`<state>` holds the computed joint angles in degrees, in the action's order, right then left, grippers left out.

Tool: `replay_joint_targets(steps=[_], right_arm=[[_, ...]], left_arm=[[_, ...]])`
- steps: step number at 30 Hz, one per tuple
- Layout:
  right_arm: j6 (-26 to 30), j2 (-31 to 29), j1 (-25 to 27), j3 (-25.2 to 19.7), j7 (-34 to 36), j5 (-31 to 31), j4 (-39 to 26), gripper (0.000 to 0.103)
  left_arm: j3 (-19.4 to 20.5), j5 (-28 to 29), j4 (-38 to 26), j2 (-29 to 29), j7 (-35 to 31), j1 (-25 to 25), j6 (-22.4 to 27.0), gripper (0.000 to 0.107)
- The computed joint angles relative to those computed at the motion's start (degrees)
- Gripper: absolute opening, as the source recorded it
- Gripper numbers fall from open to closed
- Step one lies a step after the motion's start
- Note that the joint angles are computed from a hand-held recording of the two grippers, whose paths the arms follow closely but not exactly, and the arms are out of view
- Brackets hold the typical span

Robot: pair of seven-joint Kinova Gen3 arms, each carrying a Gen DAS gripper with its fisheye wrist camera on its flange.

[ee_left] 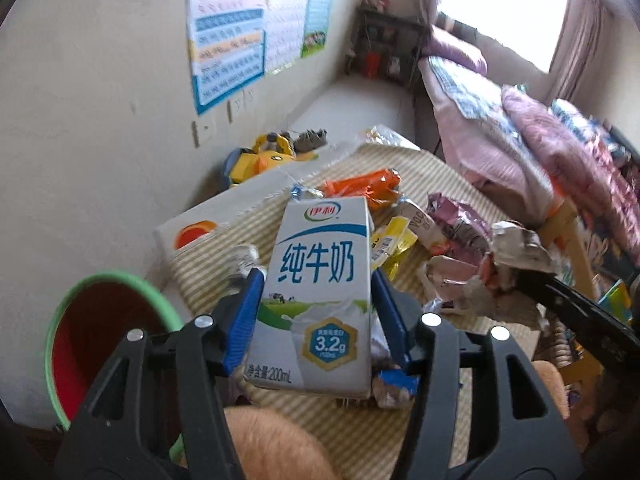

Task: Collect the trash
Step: 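Carry carton and paper over the red bucket and open both tools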

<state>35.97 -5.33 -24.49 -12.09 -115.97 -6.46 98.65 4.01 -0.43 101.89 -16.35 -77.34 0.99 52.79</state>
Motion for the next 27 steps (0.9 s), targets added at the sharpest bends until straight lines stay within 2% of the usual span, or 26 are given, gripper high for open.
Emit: replay_joint_targets(steps=[4, 10, 12, 15, 17, 18, 20, 23, 27], right_arm=[[1.24, 0.13, -1.55, -2.32, -1.94, 2.43, -2.45, 0.021], [3.71, 4.26, -6.54, -4.75, -0.98, 3.13, -8.50, 0.021], [4.51, 6.65, -8.70, -5.26, -0.15, 3.44, -11.05, 0.021], [6.15, 11.33, -12.22, -5.71, 1.25, 3.81, -15.84, 0.021], [7.42, 14.41, -13.69, -5.64, 3.22, 1.84, -18.83, 0.021], [8.39, 16.34, -14.94, -5.55, 3.49, 1.90, -20.86, 0.021], [10.14, 19.34, -17.45, -4.87, 3.59, 2.79, -24.17, 0.021], [12.91, 23.81, -20.97, -3.72, 3.79, 4.30, -28.95, 0.021], [15.00, 26.91, -23.15, -2.57, 3.96, 4.17, -31.60, 0.021]], left_arm=[[1.66, -4.44, 2.05, -5.00, 3.92, -3.07, 1.68, 0.053], [-0.21, -9.85, 3.99, -10.02, 5.50, -8.57, 4.50, 0.052], [-2.77, -10.19, 4.58, -10.76, 4.29, -9.38, 4.55, 0.052], [-8.66, -8.49, 6.26, -11.99, 1.06, -9.88, 4.22, 0.051], [-11.94, -6.97, 6.91, -12.10, -0.75, -10.79, 4.73, 0.012], [-13.03, -6.61, 7.14, -11.54, -1.23, -11.73, 5.34, 0.000], [-16.24, -4.55, 7.85, -10.82, -3.22, -12.37, 5.61, 0.000], [-17.56, -3.27, 9.39, -10.22, -5.52, -13.82, 5.29, 0.000], [-18.52, -1.37, 10.57, -9.19, -8.09, -15.11, 5.14, 0.000]])
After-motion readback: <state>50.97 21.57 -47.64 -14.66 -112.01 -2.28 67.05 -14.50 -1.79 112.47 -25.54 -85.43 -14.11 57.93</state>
